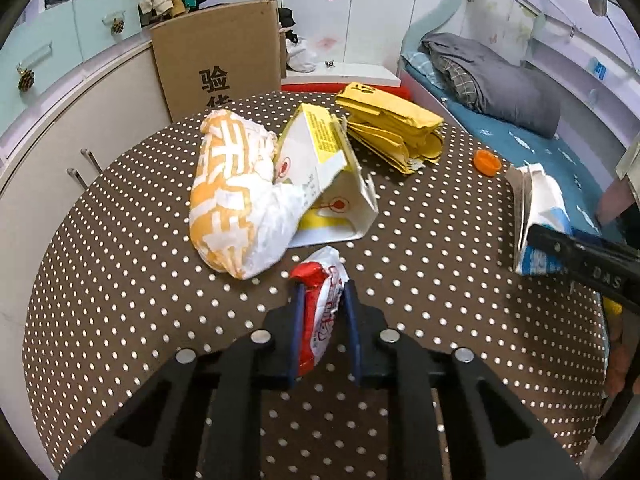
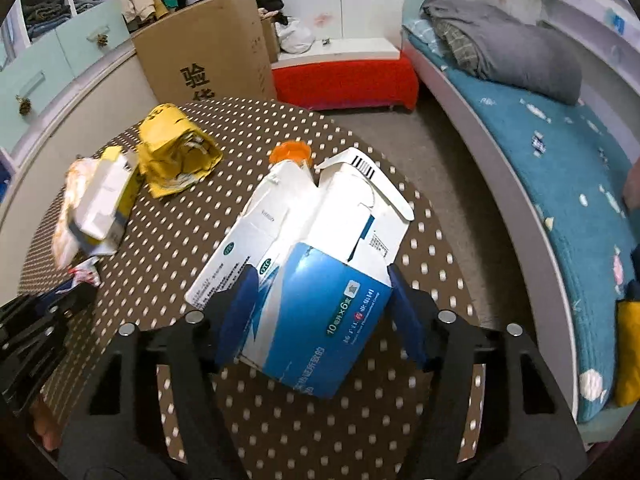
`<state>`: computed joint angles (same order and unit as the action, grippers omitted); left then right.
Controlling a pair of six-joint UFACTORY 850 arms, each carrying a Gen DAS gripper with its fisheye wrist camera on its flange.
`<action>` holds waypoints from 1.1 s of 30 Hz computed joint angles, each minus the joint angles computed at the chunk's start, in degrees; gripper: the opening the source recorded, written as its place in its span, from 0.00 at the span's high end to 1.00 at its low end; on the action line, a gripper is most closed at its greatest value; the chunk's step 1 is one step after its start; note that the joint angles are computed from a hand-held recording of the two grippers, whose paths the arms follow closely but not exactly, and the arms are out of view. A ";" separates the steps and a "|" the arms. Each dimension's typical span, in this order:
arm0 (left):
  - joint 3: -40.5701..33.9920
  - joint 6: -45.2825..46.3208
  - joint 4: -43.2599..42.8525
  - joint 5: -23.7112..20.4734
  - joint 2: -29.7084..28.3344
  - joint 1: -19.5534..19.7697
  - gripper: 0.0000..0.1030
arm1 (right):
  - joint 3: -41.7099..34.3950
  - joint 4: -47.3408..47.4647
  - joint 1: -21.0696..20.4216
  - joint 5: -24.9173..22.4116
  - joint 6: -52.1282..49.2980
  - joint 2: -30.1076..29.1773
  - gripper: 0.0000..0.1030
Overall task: Collect trash
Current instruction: 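Carry the wrapper and box to the bucket and open both tools over it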
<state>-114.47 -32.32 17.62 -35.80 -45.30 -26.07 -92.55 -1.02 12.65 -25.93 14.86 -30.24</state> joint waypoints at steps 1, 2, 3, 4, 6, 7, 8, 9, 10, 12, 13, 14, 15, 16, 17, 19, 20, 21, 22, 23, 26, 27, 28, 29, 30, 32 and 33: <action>0.19 -0.43 0.42 -0.07 0.17 -0.20 0.82 | 1.18 1.33 -0.17 0.39 -1.15 0.83 0.41; 1.09 -1.48 1.55 -0.05 0.75 -0.52 0.82 | 2.26 1.99 -0.30 0.78 -1.47 1.58 0.41; 2.22 -2.34 2.30 0.29 1.51 -0.88 0.82 | 3.08 2.81 -0.43 1.05 -1.90 2.20 0.42; 3.08 -2.56 2.24 0.85 2.05 -1.14 0.82 | 4.39 4.15 -0.67 1.42 -2.86 3.19 0.43; 4.09 -2.24 1.43 1.42 2.89 -1.59 0.82 | 6.55 5.98 -1.07 2.11 -3.95 4.75 0.44; 4.52 -2.97 2.25 1.48 3.26 -2.01 0.82 | 7.93 6.51 -1.26 2.44 -4.09 5.82 0.45; 4.54 -3.15 2.64 1.55 3.31 -2.24 0.82 | 8.87 6.73 -1.39 2.80 -4.18 6.60 0.45; 4.72 -3.17 2.83 1.73 3.51 -2.61 0.82 | 10.34 6.57 -1.56 3.50 -4.12 7.83 0.45; 4.46 -3.13 2.78 1.68 3.41 -2.89 0.82 | 11.34 6.24 -1.66 3.99 -3.76 8.61 0.45; 4.61 -3.44 3.15 1.79 3.70 -3.66 0.82 | 13.72 7.64 -2.18 5.04 -4.64 10.64 0.45; 5.00 -3.57 3.34 2.11 4.08 -4.19 0.82 | 14.80 8.77 -2.50 5.49 -5.85 11.55 0.45; 5.13 -3.26 3.09 2.38 4.27 -4.57 0.82 | 15.88 8.61 -2.69 5.99 -5.74 12.52 0.45; 5.03 -2.93 2.80 2.51 4.31 -4.94 0.82 | 16.93 7.96 -2.87 6.50 -5.03 13.51 0.45; 5.00 -2.98 2.88 2.56 4.34 -5.33 0.82 | 17.95 7.85 -3.13 6.94 -4.93 14.46 0.45; 4.63 -2.98 3.14 2.46 4.22 -5.93 0.82 | 18.68 8.26 -3.41 7.27 -5.34 15.09 0.45; 3.65 -2.18 3.15 2.25 3.76 -6.81 0.82 | 20.67 9.23 -4.36 7.95 -6.22 16.94 0.45; 3.26 -2.31 3.60 2.01 3.53 -7.46 0.82 | 21.55 9.31 -4.78 8.27 -6.28 17.73 0.45; 2.79 -2.30 3.64 1.75 3.24 -8.00 0.82 | 22.22 8.70 -5.10 8.49 -5.61 18.35 0.45; 2.24 -1.56 3.14 1.70 2.91 -8.39 0.82 | 23.24 7.87 -5.58 8.78 -4.77 19.16 0.45; 1.76 -0.91 2.78 1.65 2.63 -8.94 0.82 | 23.88 7.67 -5.96 8.90 -4.36 19.69 0.45; -0.35 0.72 2.07 1.19 1.38 -10.53 0.82 | 26.36 7.47 -7.44 9.50 -3.74 21.69 0.45; -1.20 1.40 1.51 0.90 0.87 -10.95 0.82 | 26.91 7.32 -7.90 9.56 -3.54 22.11 0.45; -1.47 1.77 1.23 0.84 0.65 -11.37 0.82 | 27.74 7.15 -8.50 9.66 -3.25 22.75 0.45; -2.59 2.58 0.83 0.47 -0.07 -12.00 0.82 | 28.49 7.16 -9.09 9.75 -3.11 23.33 0.45; -3.65 3.18 0.52 0.08 -0.74 -12.46 0.82 | 29.09 7.18 -9.68 9.79 -2.89 23.80 0.45; -6.00 5.36 -1.21 -0.70 -2.30 -13.43 0.82 | 30.76 8.14 -10.91 10.15 -3.63 25.05 0.45; -7.22 6.73 -2.40 -1.09 -3.14 -13.81 0.82 | 31.41 8.02 -11.51 10.13 -3.36 25.56 0.45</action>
